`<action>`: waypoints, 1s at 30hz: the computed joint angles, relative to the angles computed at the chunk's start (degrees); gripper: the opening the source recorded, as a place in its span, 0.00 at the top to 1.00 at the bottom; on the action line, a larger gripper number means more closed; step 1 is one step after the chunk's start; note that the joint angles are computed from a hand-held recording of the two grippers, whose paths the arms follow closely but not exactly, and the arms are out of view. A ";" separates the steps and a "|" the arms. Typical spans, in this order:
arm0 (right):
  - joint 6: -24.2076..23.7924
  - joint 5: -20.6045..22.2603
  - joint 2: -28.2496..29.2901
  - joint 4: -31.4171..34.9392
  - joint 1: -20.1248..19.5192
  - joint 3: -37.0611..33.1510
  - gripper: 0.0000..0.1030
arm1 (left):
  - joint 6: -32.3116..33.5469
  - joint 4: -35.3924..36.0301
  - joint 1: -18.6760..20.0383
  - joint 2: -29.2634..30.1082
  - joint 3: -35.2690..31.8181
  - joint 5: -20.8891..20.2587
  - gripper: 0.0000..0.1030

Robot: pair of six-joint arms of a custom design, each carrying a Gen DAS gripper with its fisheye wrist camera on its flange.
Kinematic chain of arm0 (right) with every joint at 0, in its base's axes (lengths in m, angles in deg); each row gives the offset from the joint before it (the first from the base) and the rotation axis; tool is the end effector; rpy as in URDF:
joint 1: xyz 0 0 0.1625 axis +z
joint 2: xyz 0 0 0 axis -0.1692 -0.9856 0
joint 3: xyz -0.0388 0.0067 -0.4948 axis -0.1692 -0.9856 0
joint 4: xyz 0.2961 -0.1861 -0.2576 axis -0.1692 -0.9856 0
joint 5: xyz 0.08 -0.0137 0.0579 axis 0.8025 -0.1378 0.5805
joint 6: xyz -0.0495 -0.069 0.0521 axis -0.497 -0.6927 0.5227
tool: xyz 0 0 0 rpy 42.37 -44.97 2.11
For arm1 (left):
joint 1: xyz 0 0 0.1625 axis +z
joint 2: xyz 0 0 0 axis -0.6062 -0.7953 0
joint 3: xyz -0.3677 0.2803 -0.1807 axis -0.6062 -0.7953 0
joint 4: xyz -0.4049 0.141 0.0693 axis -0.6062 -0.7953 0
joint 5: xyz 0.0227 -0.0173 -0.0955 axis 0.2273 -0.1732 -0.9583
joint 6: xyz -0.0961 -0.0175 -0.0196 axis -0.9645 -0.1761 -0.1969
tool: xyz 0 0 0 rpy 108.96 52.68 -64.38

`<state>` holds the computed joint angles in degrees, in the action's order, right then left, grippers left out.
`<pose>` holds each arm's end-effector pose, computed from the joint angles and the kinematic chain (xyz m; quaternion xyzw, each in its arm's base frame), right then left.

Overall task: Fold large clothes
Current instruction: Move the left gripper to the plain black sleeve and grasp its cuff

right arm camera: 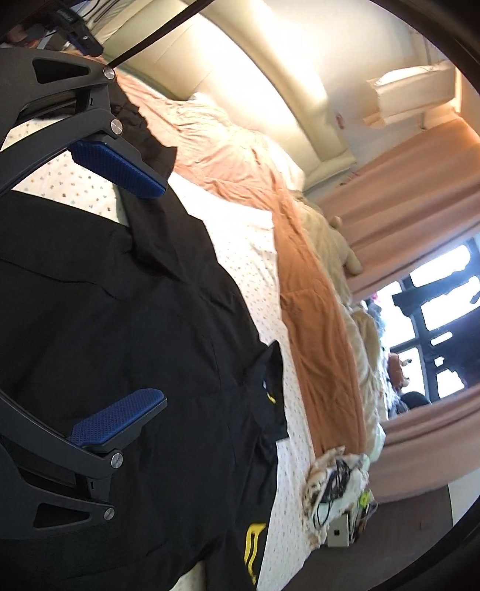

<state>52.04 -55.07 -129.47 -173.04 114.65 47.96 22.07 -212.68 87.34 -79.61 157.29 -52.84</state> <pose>0.3015 -0.6482 0.1354 0.3067 -0.8903 0.3292 0.0700 -0.1509 -0.5405 0.2346 -0.1867 0.7321 -0.5599 0.3400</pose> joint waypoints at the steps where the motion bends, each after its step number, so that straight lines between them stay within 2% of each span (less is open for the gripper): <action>1: -0.89 -0.48 1.08 0.58 -0.03 -1.36 0.00 | -0.65 1.08 0.96 -0.43 -0.32 -0.17 0.07; 5: -0.74 -2.61 4.09 3.53 0.80 -5.64 0.00 | -2.00 3.91 4.99 -2.16 -1.81 -1.88 0.09; 9: 1.55 -4.07 7.65 9.93 1.47 -11.93 0.01 | -3.91 6.81 9.48 -3.38 -4.07 -5.19 0.14; 12: 2.48 -5.30 9.86 14.03 1.97 -16.18 0.10 | -4.59 7.50 12.73 -3.27 -6.06 -8.25 0.17; 14: 2.87 -6.82 11.87 16.96 2.35 -19.53 0.24 | -4.70 8.54 15.16 -2.80 -7.89 -10.21 0.17; 19: 4.11 -7.38 16.93 25.24 2.72 -28.24 0.40 | -7.40 14.01 20.06 -1.84 -11.90 -13.70 0.17; 23: 4.81 -6.97 19.84 29.23 2.50 -33.58 0.41 | -11.02 18.99 23.73 -1.63 -14.42 -15.29 0.18; 26: 5.62 -6.21 21.46 32.16 2.32 -36.70 0.41 | -13.93 21.71 25.61 -1.13 -15.80 -14.70 0.18; 29: 6.70 -4.36 22.79 34.71 1.87 -39.17 0.41 | -15.16 24.46 27.03 -0.60 -17.70 -14.95 0.23; 30: 6.91 -3.65 23.14 35.23 1.73 -39.66 0.41 | -15.13 25.05 27.28 -0.45 -18.22 -14.54 0.31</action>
